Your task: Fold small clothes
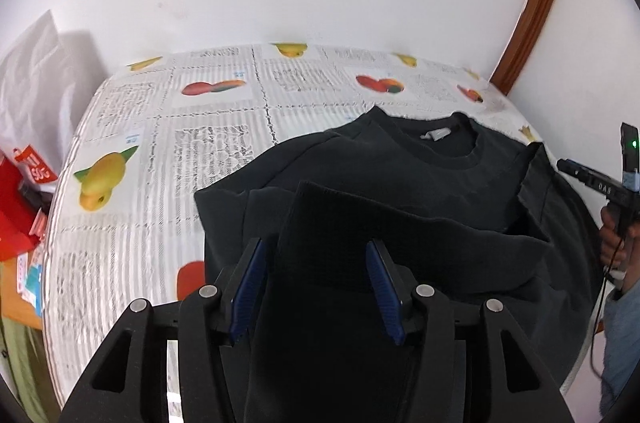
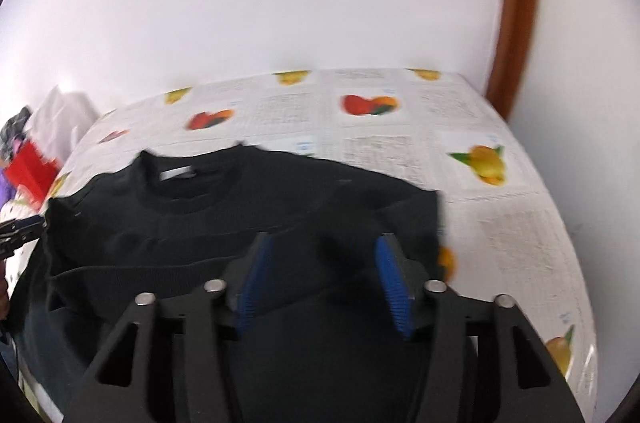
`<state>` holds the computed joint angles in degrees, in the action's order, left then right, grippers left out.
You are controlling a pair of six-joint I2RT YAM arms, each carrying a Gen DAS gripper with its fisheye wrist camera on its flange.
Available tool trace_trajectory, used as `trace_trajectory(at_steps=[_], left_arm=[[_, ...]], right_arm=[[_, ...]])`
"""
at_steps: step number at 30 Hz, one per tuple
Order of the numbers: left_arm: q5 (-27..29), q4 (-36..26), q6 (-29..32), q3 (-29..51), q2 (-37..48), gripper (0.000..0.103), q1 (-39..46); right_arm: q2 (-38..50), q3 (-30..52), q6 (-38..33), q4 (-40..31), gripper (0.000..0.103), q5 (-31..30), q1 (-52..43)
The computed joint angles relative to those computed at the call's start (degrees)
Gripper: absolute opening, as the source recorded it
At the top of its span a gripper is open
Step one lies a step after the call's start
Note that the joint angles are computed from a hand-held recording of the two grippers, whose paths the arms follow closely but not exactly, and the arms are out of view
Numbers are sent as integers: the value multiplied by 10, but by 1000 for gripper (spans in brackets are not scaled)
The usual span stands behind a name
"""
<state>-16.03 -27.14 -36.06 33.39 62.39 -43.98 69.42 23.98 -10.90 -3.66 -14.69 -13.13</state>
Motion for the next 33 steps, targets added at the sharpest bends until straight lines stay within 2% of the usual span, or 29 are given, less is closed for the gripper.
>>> trace_trajectory(at_steps=[3,5,6,7,8,10,11,12,15,18,20,23,25,27,31,33], left_arm=[[20,22,5,-4,24,48,18],[29,36,-3,-11,28,39,19],[12,33,-9,-11,30,35,12],[0,31,-14,-9,34,26,5],[-8,30,-16,-9,33,12,3],[-2,32,-18,-17,10,9,12],[-7,31,-22,-21,-4,9,14],[-18,27,-26,-25,-20,9,15],[-18,26,-33,-43,-79,6,39],[-16,31,-30,-44,-73,6,54],[-10,45,-26,-45,-53,6,62],[1,59,-30,-46,-18,6,71],[6,64,-37,-50,-6,6,73],[19,70,-41,-54,-2,7,80],[38,70,-43,-56,-2,9,90],[47,65,-43,-50,3,11,92]], right_arm=[[90,27,-6,30,57,15,-11],[140,45,-7,38,55,11,-10],[150,43,-8,45,49,12,-5],[155,43,-8,51,47,18,2],[157,42,-8,58,43,28,10],[143,33,-10,71,30,43,24],[131,28,-13,75,19,46,26],[115,25,-17,74,16,38,22],[54,11,-1,83,12,-60,-41],[38,4,29,107,12,-100,-72],[78,18,33,113,12,-64,-50],[184,67,34,97,14,12,-4],[207,76,38,96,16,29,4],[188,79,39,76,22,47,10],[78,52,48,51,32,88,56],[60,67,42,10,45,79,103]])
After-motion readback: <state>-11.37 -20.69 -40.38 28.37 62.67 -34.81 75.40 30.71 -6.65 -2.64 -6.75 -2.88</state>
